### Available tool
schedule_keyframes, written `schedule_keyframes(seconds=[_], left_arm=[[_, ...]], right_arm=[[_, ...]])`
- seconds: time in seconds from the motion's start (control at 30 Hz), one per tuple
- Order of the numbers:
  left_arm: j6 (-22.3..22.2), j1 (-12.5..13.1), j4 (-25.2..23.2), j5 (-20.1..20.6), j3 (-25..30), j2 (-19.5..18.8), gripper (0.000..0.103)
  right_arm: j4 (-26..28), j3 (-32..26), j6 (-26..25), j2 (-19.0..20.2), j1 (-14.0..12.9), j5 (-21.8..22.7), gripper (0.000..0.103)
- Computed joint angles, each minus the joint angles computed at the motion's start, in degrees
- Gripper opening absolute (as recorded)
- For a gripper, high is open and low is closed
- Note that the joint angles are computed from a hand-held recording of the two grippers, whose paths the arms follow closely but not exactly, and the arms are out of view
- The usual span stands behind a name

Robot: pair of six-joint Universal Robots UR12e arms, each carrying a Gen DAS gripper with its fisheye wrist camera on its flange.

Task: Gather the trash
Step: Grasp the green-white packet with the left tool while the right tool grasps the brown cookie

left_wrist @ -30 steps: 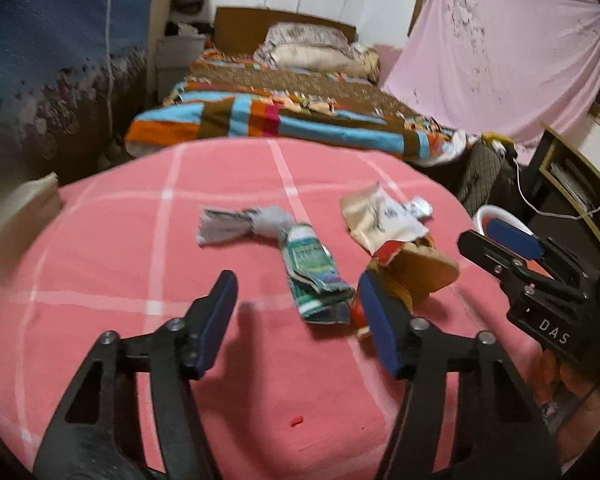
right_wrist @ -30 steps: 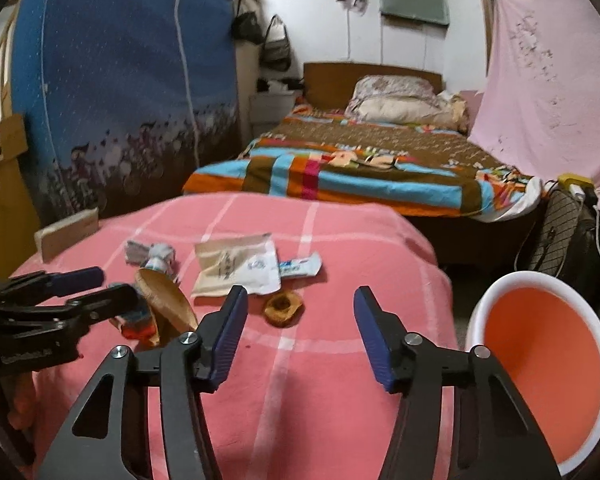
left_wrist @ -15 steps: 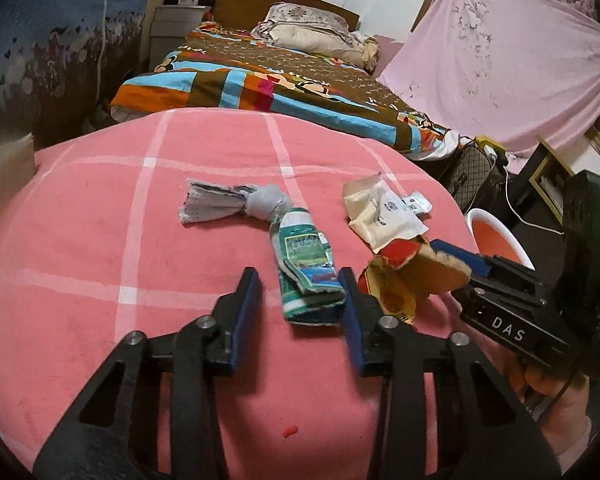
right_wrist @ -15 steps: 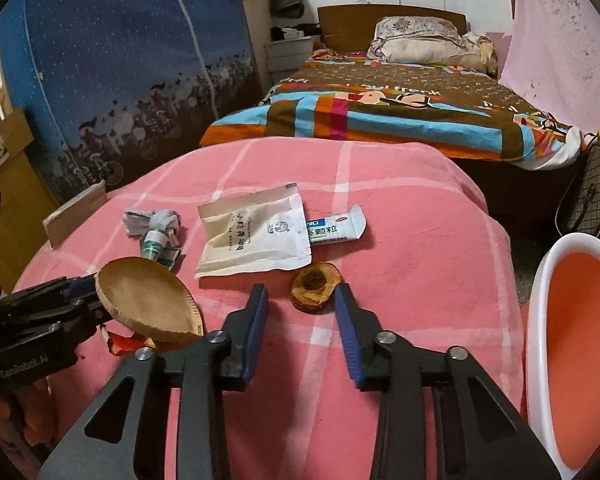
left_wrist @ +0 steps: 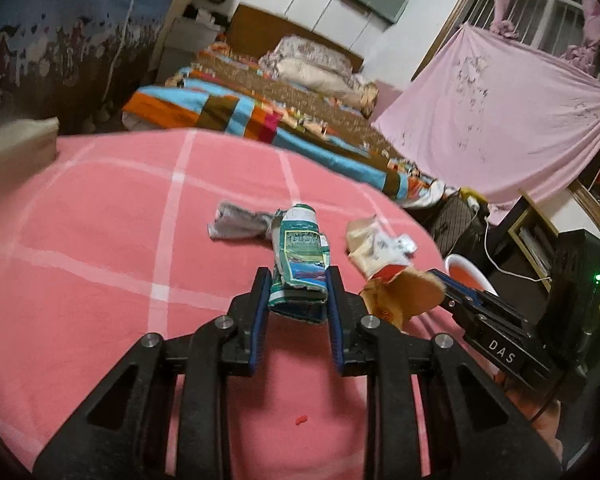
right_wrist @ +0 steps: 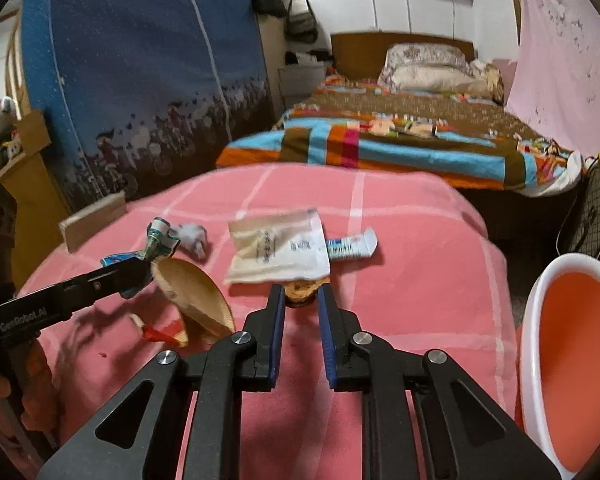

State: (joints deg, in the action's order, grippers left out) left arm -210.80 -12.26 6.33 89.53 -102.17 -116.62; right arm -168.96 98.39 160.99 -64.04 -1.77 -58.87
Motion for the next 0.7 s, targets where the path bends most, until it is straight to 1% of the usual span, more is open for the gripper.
schedule_keyframes(seconds=[0.03, 0.1, 0.13, 0.2, 0.33, 0.47, 0.53, 0.57, 0.6, 0.7], left_arm=[[0.31, -0.23, 0.98, 0.73, -0.06, -0.02, 0.011], [1.51, -0.9, 3.32, 2.96, -0.43, 0.05, 0.011], [2.0, -1.0, 3.91, 3.45, -0.61, 0.12, 0.011], [3.24, -1.49, 4.89, 4.86, -0.7, 0.16, 0.011], [4.25, -1.75, 3.05, 5.68, -0.34, 0.29, 0.011], [3.59, -1.66, 0.1, 5.81, 0.05, 0.45, 0.011], [2.64, -1.53, -1.05, 5.82, 0.02, 0.55, 0.011], [2.24, -1.41, -1.29, 5.59, -0.04, 0.59, 0.011], [1.85, -1.29, -1.43, 5.27, -0.08, 0.6, 0.011], [1.34, -1.05, -1.67, 4.35, -0.18, 0.62, 0.011]], right_arm=[[-2.32, 0.62, 0.65, -0.11, -0.24, 0.68, 0.014], [-5.31, 1.25, 1.54, -0.18, -0.37, 1.04, 0.014], [-6.47, 1.48, 1.81, -0.2, -0.43, 1.19, 0.014], [-6.88, 1.49, 1.87, -0.16, -0.35, 0.97, 0.014], [-4.55, 0.73, 1.6, 0.07, -0.17, 0.57, 0.015], [-0.68, -0.23, 0.99, 0.26, 0.18, -0.9, 0.017], [1.86, -1.03, 0.65, 0.48, 0.41, -1.63, 0.023], [2.56, -1.08, 0.52, 0.48, 0.38, -1.86, 0.031], [3.53, -1.33, 0.38, 0.55, 0.43, -2.0, 0.034], [7.19, -2.38, -0.42, 0.87, 0.54, -1.85, 0.034]])
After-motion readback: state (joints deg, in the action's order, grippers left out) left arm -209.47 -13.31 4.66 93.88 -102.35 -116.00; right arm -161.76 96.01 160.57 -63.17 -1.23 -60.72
